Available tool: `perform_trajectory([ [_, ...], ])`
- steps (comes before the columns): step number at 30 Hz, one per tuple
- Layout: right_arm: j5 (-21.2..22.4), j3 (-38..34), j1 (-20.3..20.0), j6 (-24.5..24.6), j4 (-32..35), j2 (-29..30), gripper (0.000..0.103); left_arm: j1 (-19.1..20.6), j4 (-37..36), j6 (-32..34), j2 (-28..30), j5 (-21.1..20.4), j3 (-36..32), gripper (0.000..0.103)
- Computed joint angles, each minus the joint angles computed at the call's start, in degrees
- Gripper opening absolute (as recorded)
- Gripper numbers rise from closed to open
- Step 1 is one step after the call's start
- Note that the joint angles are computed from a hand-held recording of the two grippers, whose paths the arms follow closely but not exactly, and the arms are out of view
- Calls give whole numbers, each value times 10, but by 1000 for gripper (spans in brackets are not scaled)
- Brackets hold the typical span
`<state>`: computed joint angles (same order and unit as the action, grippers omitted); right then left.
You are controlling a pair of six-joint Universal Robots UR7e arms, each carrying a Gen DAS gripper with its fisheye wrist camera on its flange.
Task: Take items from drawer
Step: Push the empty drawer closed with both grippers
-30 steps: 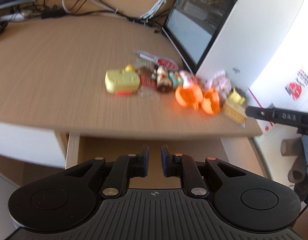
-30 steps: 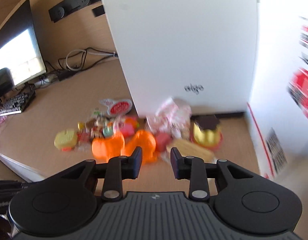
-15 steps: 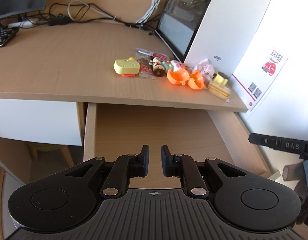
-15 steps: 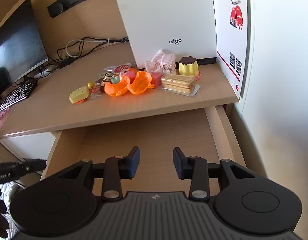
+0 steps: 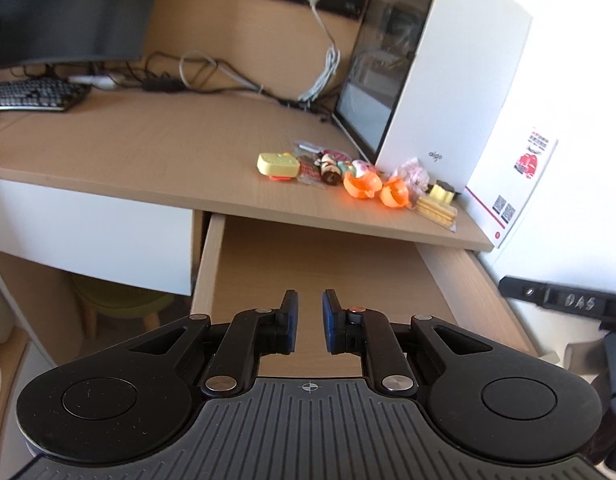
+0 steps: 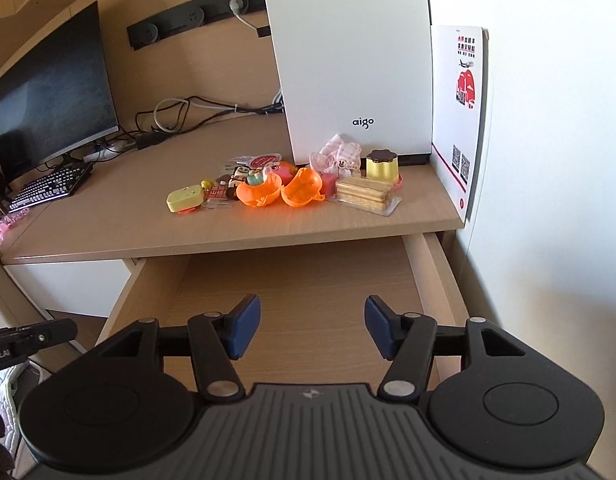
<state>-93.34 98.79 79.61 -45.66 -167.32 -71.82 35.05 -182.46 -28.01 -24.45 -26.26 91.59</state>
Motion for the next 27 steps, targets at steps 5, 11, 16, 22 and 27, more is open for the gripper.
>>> perform_trajectory([
  [5, 57, 103, -51, -99, -110, -37, 59, -26, -109, 76, 84, 47, -25, 14],
  [11, 111, 185, -119, -128, -181, -60, 65, -39, -69, 19, 129, 60, -29, 16],
  [16, 84, 200, -140, -159, -213, -29, 65, -24, 30, -80, 139, 94, -23, 17],
  [22, 73, 182, -134, -116, -269, 14, 65, -13, 36, -109, 147, 122, -21, 18],
  [27, 62, 169, -123, -110, -306, 39, 67, -1, 21, -69, 150, 114, -38, 18],
])
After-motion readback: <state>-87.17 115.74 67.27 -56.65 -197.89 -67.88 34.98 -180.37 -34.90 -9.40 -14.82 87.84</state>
